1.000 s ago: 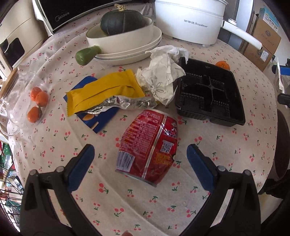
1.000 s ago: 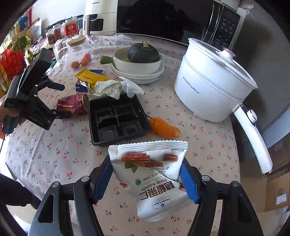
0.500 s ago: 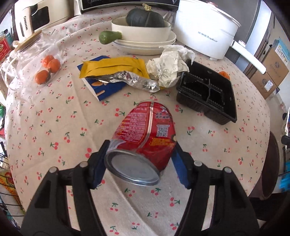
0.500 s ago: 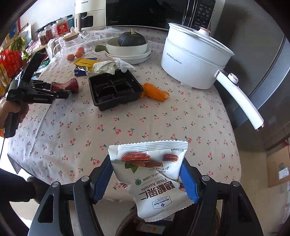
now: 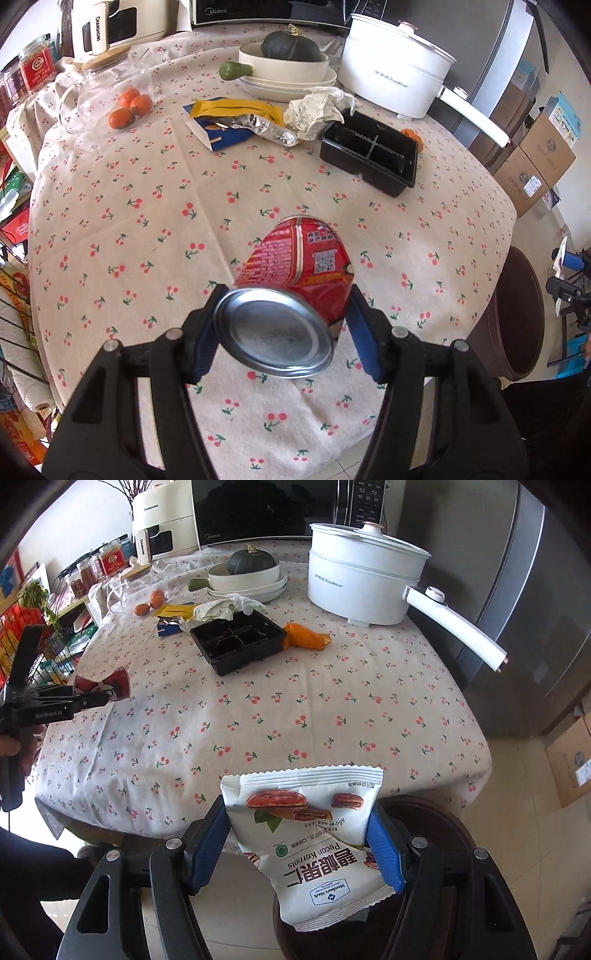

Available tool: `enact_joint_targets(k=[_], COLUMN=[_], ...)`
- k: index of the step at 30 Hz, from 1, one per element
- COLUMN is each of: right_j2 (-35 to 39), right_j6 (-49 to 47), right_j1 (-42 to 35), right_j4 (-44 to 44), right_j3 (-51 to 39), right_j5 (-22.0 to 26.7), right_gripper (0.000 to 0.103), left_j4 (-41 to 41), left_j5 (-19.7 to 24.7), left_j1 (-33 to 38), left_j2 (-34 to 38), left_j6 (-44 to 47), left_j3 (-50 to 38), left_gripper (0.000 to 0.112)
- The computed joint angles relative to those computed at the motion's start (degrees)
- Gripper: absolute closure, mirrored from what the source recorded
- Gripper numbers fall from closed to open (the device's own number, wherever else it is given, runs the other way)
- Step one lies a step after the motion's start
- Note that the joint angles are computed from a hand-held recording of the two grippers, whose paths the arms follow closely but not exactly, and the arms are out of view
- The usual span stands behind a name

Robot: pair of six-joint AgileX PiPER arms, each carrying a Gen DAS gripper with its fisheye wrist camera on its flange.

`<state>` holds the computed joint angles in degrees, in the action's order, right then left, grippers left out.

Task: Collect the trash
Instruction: 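Lift the pecan wrapper with the right tool while the left tool grasps the red can, then carry wrapper and can over the brown bin and open both tools to drop them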

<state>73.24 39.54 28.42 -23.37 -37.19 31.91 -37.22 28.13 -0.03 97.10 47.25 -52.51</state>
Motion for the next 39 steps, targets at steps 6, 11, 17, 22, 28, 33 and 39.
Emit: enact_joint_targets(k=[6,11,17,22,28,33,39], right_j2=[-5.7,-10.5,-16.1,-19.5,-21.3,-21.3,-17.7], right_j6=[-0.6,-5.2,-16.4,-31.4,-54.8,-75.3,-95.6], right_j1=[-4.6,-11.1,-22.2,-34.4,-51.9,-67.3,-84.0], right_j4=[4.3,7.9,14.9,23.3,36.3,46.8,55.0], right_j3=[5.4,10.1,15.9,19.6,22.7,24.1,25.2], right_j5=[0.4,0.3,-0.2,-0.4,1.0,3.9,6.1], right_gripper=[0.032,0.032,0.032,0.032,0.031,0.031,0.031], left_j4=[-5.5,-7.4,-9.2,-8.4,-5.6,-2.2,2.2], left_j5=[1.2,2.4,1.3,-0.2,-2.6,-4.7,-6.4], left_j1=[-0.1,-2.7,-8.2,-14.0,-22.5,-31.4,-41.7], left_j2=[-2.8,-4.4,-7.3,-8.1,-7.6,-5.7,-0.8], left_j6=[2.2,1.1,0.4,-2.6,-8.2,-14.1,-20.8], left_j3=[4.4,6.0,7.2,7.8,7.5,5.7,0.9], left_gripper=[0.048,0.048,0.048,0.048,0.048,0.048,0.048])
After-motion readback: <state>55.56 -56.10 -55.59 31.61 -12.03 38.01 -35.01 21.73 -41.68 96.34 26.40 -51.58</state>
